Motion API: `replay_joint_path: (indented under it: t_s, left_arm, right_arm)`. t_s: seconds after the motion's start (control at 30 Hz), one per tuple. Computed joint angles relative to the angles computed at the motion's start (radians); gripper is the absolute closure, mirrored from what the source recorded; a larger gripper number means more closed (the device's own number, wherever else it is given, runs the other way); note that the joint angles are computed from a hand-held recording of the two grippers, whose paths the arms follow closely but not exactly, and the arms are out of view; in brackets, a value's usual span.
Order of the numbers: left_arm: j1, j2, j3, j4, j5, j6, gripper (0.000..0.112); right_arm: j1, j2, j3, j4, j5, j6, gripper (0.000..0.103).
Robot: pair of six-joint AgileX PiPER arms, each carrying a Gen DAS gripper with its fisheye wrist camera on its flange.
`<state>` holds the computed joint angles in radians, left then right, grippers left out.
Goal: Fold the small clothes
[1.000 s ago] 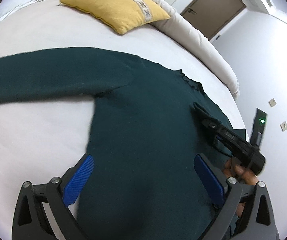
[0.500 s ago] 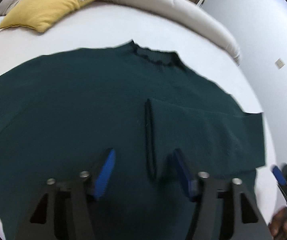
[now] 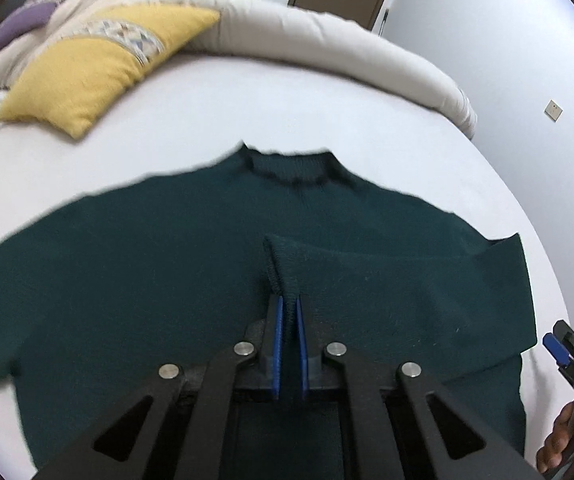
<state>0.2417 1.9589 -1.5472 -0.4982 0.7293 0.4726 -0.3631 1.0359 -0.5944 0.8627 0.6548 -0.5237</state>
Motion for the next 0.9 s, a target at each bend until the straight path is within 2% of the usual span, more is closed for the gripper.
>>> replay_joint_path:
  t_s: [0.2, 0.3, 0.43, 0.5, 0.57, 0.63, 0.67, 0.73, 0.77, 0.8, 0.9]
  left_arm:
    - [0.081, 0.058, -0.064, -0.047, 0.024, 0.012, 0.105]
    - [0.107, 0.111, -0.109, -0.039, 0.045, 0.003, 0.105]
    - [0.111, 0.155, -0.114, -0.051, 0.035, 0.028, 0.105]
    - [0.116, 0.161, -0.117, -0.071, 0.035, 0.043, 0.105]
    - [0.117, 0.164, -0.130, -0.072, 0.040, 0.046, 0.105]
    - [0.117, 0.160, -0.133, -0.077, 0.035, 0.053, 0.105]
    - [0.117, 0.161, -0.137, -0.079, 0.033, 0.054, 0.105]
    - [0.120, 0.160, -0.138, -0.084, 0.029, 0.057, 0.105]
    - [0.121, 0.161, -0.139, -0.086, 0.028, 0.058, 0.105]
    - [0.122, 0.160, -0.137, -0.091, 0.024, 0.062, 0.105]
    - [0.127, 0.154, -0.130, -0.116, 0.004, 0.072, 0.105]
  right_arm:
    - [-0.001, 0.051, -0.042, -0.006, -0.028, 0.024, 0.032]
    - [-0.001, 0.115, -0.079, -0.029, -0.042, 0.053, 0.032]
    - [0.032, 0.230, -0.135, -0.026, -0.056, 0.063, 0.034]
    - [0.076, 0.269, -0.153, -0.046, -0.065, 0.081, 0.042]
    - [0.136, 0.306, -0.169, -0.071, -0.083, 0.098, 0.044]
    - [0.200, 0.352, -0.195, -0.159, -0.125, 0.180, 0.049]
    - [0.223, 0.371, -0.203, -0.190, -0.148, 0.214, 0.055]
    - [0.254, 0.401, -0.228, -0.272, -0.169, 0.300, 0.075]
    - [0.266, 0.413, -0.247, -0.302, -0.163, 0.325, 0.088]
    - [0.279, 0.418, -0.256, -0.322, -0.156, 0.340, 0.096]
    - [0.369, 0.377, -0.261, -0.542, -0.180, 0.546, 0.098]
